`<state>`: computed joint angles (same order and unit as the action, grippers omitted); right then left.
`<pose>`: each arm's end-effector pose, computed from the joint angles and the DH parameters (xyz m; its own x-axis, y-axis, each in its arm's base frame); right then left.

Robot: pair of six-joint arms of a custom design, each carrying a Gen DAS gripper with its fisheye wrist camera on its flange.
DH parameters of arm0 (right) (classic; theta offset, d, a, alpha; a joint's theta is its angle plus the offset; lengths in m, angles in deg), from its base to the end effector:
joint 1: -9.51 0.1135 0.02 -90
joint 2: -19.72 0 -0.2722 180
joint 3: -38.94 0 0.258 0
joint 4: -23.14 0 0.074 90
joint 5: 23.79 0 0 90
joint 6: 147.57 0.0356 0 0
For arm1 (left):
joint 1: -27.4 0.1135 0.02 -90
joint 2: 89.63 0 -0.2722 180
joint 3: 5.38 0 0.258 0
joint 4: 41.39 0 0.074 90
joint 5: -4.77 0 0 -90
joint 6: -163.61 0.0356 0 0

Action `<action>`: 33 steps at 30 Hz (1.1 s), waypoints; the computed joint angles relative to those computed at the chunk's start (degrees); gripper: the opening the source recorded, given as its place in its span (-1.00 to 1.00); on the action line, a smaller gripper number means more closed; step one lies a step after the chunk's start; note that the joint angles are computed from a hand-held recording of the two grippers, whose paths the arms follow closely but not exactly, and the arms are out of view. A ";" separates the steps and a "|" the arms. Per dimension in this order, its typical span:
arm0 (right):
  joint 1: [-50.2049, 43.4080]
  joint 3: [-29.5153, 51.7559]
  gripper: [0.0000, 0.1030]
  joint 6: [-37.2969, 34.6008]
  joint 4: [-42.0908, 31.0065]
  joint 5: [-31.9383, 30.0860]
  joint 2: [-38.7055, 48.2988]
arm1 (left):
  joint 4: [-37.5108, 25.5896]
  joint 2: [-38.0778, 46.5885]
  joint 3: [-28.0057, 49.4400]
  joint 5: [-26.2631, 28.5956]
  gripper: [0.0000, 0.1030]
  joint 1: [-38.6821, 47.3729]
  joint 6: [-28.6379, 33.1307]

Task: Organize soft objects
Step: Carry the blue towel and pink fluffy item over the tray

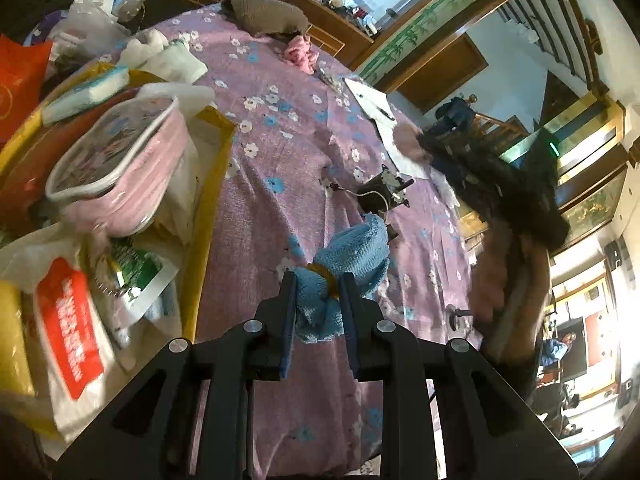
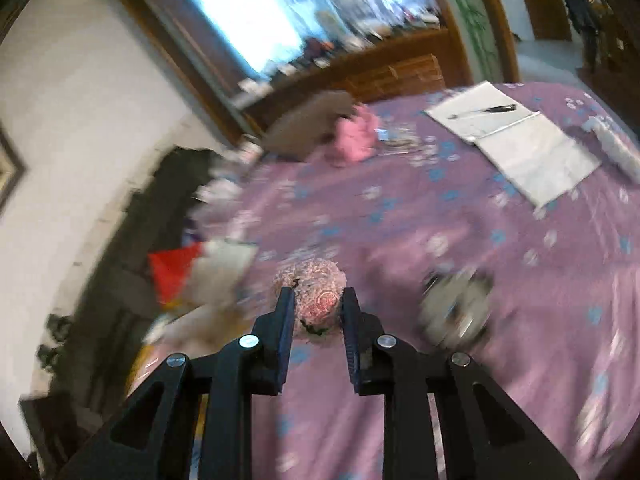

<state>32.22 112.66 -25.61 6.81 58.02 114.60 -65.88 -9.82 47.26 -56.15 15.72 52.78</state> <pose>0.3398 0.1477 0.2251 -0.7338 0.2609 -0.6273 -0.1155 0.8620 0.4936 0.2576 -0.0709 0.1812 -0.8858 -0.1342 -0.4442 0.1682 0.7993 -0.5769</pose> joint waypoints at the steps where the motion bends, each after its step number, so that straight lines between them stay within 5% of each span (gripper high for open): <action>1: 2.71 -3.94 -0.58 1.20 2.57 0.58 -2.37 | -0.37 -1.77 -0.97 -0.29 -0.61 0.23 -0.10; 7: 16.03 -15.48 -0.58 8.80 14.47 2.43 -5.24 | -5.98 -16.66 -7.59 -1.04 -0.60 5.39 1.25; 15: 26.57 -11.45 -0.58 7.50 14.72 6.32 -1.21 | -19.66 -31.72 -11.14 6.51 -0.60 27.37 12.32; 22: 32.53 -5.76 -0.57 5.37 10.07 10.17 3.13 | -22.44 -25.42 -10.22 12.81 -0.60 42.98 22.33; 33: 33.50 5.06 -0.56 3.84 4.54 9.43 13.23 | -16.17 -12.29 -8.41 13.98 -0.60 44.96 23.76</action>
<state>65.72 117.72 -21.78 11.35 67.45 127.83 -82.05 -22.12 38.84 -42.17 60.68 76.54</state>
